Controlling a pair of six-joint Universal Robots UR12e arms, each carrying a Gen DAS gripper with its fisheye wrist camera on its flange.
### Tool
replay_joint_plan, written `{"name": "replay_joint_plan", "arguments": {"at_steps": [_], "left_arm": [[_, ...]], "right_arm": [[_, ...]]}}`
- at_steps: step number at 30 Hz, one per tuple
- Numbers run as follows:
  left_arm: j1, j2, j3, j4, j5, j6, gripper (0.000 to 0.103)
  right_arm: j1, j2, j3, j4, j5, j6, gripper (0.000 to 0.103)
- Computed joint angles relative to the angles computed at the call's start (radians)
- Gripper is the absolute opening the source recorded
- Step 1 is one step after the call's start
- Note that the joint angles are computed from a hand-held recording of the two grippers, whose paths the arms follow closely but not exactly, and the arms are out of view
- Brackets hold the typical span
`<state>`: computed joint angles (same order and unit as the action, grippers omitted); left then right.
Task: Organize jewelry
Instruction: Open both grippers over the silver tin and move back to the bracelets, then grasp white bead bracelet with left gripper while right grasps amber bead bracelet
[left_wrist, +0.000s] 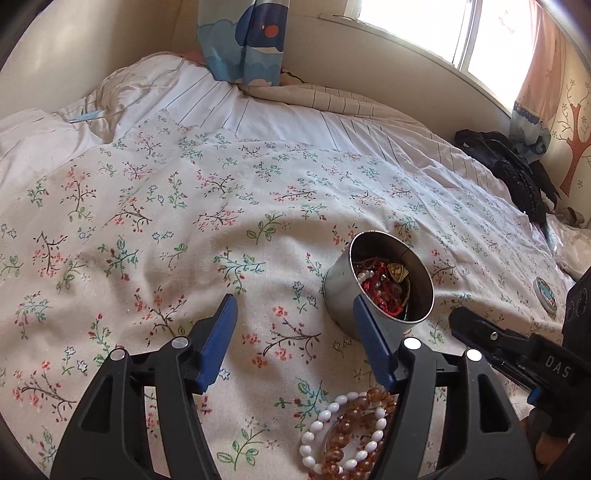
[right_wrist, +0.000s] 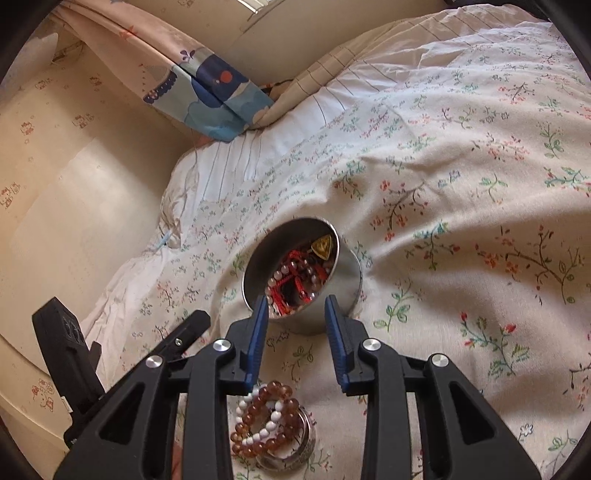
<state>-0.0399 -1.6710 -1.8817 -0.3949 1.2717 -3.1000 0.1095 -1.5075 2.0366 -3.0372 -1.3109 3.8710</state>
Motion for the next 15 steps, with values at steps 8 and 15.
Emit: {"name": "replay_joint_plan", "arguments": {"at_steps": [8, 15], "left_arm": [[0.023, 0.039, -0.038, -0.031, 0.012, -0.013, 0.068], [0.029, 0.051, -0.05, -0.038, 0.013, -0.013, 0.07]], "right_arm": [[0.03, 0.015, -0.037, 0.186, 0.097, -0.143, 0.032], [0.042, 0.036, -0.061, 0.256, 0.122, -0.209, 0.024]]}}
